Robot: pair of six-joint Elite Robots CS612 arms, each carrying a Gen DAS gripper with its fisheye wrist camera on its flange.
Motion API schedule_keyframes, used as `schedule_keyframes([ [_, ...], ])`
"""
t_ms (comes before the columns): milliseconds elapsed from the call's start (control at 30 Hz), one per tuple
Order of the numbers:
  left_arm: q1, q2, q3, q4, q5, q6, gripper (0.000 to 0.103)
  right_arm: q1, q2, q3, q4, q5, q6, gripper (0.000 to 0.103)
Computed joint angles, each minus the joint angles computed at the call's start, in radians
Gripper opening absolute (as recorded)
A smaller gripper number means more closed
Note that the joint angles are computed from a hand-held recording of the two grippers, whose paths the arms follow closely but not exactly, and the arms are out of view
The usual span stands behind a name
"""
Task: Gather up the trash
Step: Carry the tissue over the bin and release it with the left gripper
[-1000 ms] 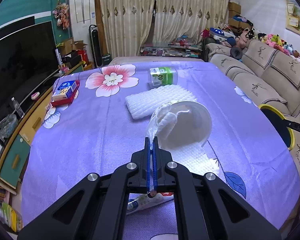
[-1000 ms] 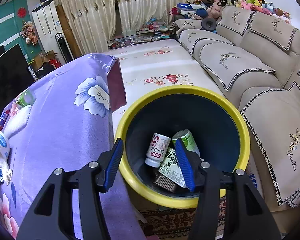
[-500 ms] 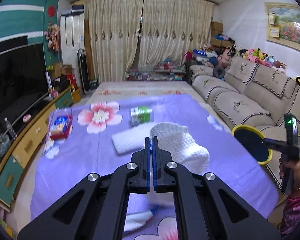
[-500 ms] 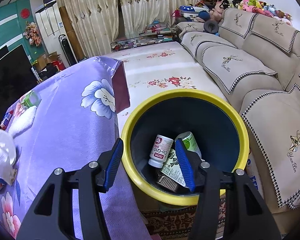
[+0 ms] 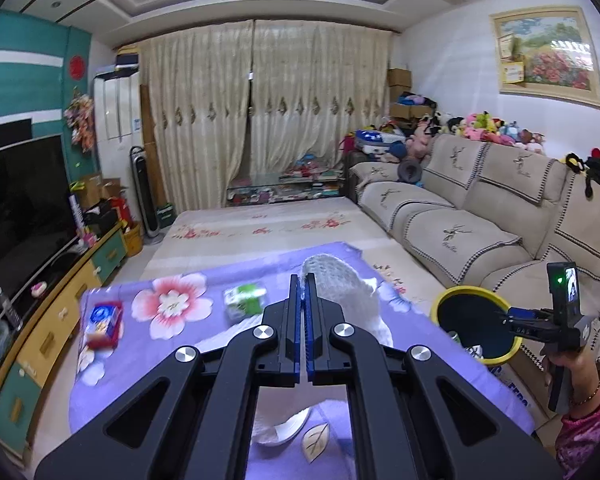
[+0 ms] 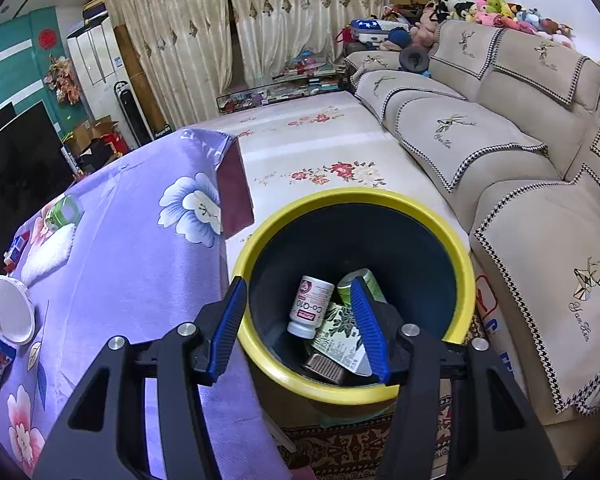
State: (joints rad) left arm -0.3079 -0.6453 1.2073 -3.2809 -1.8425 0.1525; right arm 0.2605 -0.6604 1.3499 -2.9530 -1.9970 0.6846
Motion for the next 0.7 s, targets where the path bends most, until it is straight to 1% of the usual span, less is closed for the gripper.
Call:
schedule_keyframes([
  [233, -0.035, 0.008, -0.046, 0.05, -0.062, 0.043, 0.002, -0.007, -0.03, 0.058, -0.035, -0.026, 0.026, 0.051],
  [367, -0.065, 0.018, -0.08, 0.102, -0.107, 0.083, 0.002, -0.012, -0.05, 0.1, -0.058, -0.046, 0.048, 0.051],
  [467, -0.086, 0.023, -0.099, 0.117, -0.128, 0.108, 0.002, -0.017, -0.062, 0.13, -0.072, -0.058, 0.072, 0.051],
  [700, -0.135, 0.038, -0.158, 0.163, -0.17, 0.134, 0.002, -0.033, -0.079, 0.19, -0.106, -0.057, 0.119, 0.051],
])
